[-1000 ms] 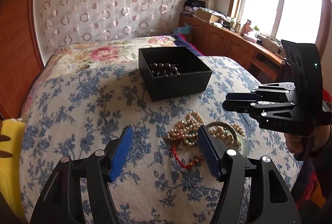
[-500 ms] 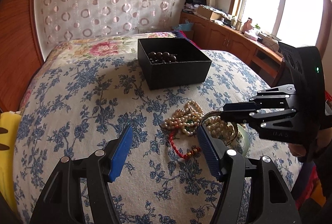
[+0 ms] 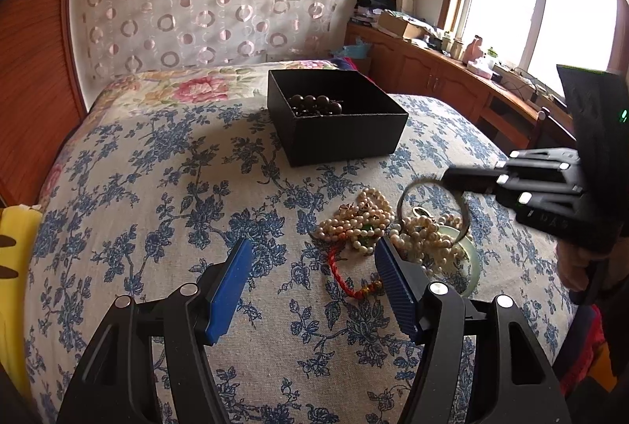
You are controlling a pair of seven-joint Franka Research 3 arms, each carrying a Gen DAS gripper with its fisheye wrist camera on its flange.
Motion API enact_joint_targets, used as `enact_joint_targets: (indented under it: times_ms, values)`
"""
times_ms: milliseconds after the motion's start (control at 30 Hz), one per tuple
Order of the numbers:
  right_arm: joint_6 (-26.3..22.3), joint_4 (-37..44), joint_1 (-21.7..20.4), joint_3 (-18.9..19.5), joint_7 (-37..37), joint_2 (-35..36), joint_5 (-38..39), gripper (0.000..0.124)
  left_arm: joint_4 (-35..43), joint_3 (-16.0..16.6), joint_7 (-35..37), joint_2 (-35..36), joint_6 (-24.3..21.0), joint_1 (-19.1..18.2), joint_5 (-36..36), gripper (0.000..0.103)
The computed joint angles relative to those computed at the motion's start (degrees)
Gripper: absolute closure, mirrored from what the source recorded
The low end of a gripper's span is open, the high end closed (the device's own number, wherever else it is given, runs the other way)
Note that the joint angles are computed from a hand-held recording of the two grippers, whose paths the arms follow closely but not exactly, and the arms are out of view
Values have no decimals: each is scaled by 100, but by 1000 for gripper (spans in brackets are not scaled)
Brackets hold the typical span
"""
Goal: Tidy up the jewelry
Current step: 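Grasp the red string bracelet with the left tool while the right tool grasps the silver bangle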
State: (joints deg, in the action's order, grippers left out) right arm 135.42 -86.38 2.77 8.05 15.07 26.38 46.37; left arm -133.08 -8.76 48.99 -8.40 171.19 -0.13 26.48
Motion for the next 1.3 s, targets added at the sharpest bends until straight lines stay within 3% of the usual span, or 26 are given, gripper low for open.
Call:
enact_joint_targets:
  times_ms: [333,400,533,667,767,833,933,1000,1033,1300]
  values:
    - [96,148,-98,-7,-17,-2,195,121,32,132,549,118,-81,-224,-546,42]
    - [112,159,-105,-19,6,20,170,120,57,232,1030,186,-131,-404,-1043,56]
    - [118,162,-136,-12,39,71,163,120,148,303,1847,337,-291,-603,-1926,69]
    - [129,171,-170,0,60,99,177,120,316,163,1563,473,-445,-424,-1599,70]
    - [128,178,-190,10,69,104,199,120,442,172,1781,583,-503,-417,-1817,70]
    - [119,189,-204,12,76,110,212,120,552,159,1885,678,-571,-406,-1911,77]
    - [118,180,-217,16,71,109,230,120,683,118,1551,760,-688,-346,-1374,81]
    - [125,163,-225,21,41,100,250,120,711,104,1201,761,-782,-317,-819,98]
    - [129,153,-231,20,30,97,258,120,666,103,1193,736,-753,-312,-745,101]
    - [143,31,-261,28,-69,42,339,120,47,151,1430,188,-396,-324,-1157,102]
